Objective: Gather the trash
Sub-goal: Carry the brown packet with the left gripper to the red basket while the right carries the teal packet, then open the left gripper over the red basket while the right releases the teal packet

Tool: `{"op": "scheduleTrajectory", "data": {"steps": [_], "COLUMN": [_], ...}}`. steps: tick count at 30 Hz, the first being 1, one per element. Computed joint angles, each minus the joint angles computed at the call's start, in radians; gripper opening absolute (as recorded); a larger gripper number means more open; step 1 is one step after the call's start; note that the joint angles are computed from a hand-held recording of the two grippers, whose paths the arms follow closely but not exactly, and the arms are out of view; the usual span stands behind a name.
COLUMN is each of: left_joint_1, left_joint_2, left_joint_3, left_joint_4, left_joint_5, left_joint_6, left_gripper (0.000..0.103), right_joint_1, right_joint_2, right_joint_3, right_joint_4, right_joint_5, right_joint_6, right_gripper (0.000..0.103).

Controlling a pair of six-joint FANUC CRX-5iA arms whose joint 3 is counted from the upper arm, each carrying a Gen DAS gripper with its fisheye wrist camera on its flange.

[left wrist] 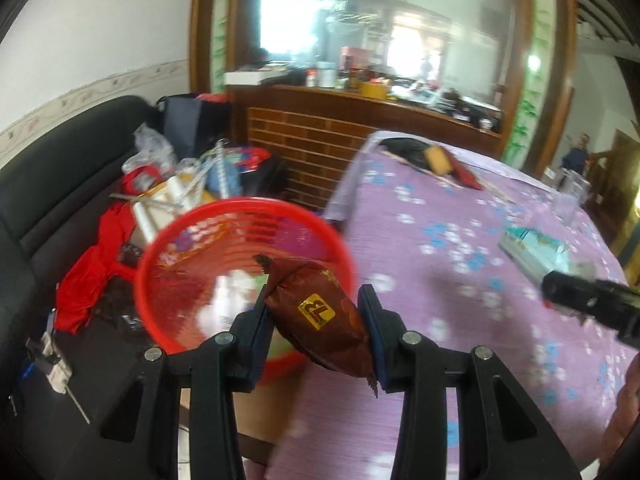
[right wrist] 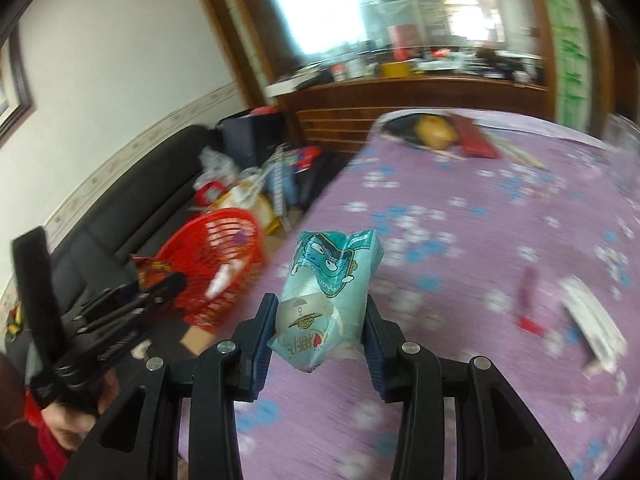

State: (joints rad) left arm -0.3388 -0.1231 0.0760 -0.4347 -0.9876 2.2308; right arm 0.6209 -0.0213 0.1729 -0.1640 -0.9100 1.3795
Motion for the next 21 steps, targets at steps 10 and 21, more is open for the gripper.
{"op": "scheduleTrajectory", "data": {"steps": [10, 21], "left_joint_1": [0.179, 0.206], "left_joint_2": [-0.032, -0.061], "left_joint_3": [-0.089, -0.119], "left_joint_4": [0.122, 0.157], "left_joint_5": [0.075, 0.131], "left_joint_6": [-0.143, -0.140], "left_gripper": [0.040, 0.070], "right_joint_1": [0.092, 0.068], "right_joint_2": [0.256, 0.332], "right_joint_3": [0.320, 0.417], "right_joint_4": [-0.086, -0.151], "right_joint_5": [-0.096, -0.110], "right_joint_6": [0.025, 0.028], "right_gripper": [0.047, 0.061]}}
